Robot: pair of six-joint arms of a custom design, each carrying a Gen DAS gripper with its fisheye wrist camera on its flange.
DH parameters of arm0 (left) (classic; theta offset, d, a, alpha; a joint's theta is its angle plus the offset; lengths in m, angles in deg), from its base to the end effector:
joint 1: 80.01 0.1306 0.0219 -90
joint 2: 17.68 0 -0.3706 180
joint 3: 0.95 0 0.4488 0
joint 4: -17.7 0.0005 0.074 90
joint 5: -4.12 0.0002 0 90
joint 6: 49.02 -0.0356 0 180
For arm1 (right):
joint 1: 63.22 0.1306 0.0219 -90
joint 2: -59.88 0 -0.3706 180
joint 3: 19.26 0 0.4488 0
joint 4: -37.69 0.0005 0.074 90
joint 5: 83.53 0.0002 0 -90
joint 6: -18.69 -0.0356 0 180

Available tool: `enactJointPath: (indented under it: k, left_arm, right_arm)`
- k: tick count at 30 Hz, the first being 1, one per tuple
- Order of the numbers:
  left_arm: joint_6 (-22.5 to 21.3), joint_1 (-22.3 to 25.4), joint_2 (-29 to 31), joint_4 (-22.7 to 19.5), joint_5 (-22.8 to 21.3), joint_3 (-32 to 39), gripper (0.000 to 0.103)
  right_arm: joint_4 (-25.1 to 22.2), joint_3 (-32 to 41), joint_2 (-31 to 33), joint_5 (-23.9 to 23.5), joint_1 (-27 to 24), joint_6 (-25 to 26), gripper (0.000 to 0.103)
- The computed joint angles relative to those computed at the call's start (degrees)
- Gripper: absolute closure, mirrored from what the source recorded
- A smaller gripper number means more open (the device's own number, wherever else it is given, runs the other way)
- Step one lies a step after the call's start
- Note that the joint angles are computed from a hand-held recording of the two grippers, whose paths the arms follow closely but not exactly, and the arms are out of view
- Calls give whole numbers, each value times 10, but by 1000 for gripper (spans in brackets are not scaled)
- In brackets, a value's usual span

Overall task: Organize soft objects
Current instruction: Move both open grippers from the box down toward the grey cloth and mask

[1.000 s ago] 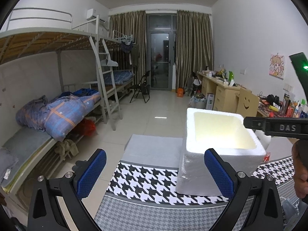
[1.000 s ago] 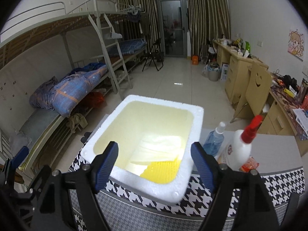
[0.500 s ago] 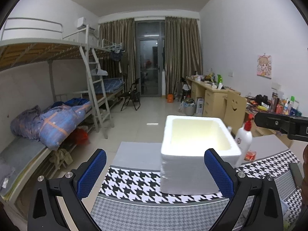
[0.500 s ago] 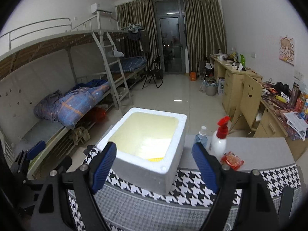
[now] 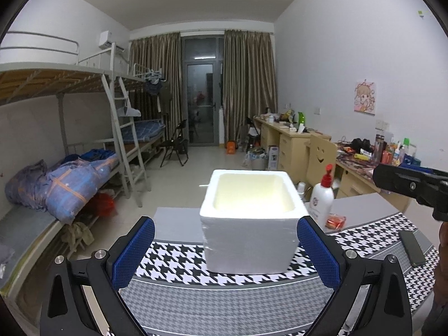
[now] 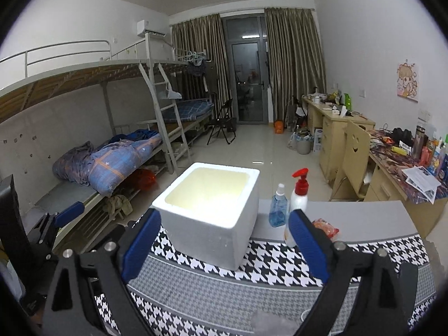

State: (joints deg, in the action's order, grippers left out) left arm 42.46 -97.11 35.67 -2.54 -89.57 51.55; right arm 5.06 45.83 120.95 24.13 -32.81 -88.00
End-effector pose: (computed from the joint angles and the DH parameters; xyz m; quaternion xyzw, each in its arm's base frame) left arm 0.3365 -0.1017 0.3817 0.0939 0.8190 -0.0651 0.5623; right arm 0.3377 0.1851 0.4346 -0.0237 0.8530 0.0805 0.5151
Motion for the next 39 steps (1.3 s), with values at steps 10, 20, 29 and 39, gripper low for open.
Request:
enactJointPath:
  k: [10, 20, 29, 39]
  left_arm:
    - [5, -35, -46, -9, 7, -25, 1]
    - [20, -87, -74, 9, -13, -55, 1]
    - [33, -123, -77, 30, -31, -73, 1]
    - [40, -149, -66, 57, -9, -91, 1]
  right_arm:
    - [0, -49, -75, 46, 22, 7, 8]
    - [0, -107, -140, 98, 34, -2, 8]
    - [-2, -153, -189, 158, 53, -6, 8]
    - [-20, -192, -239, 187, 57, -26, 8]
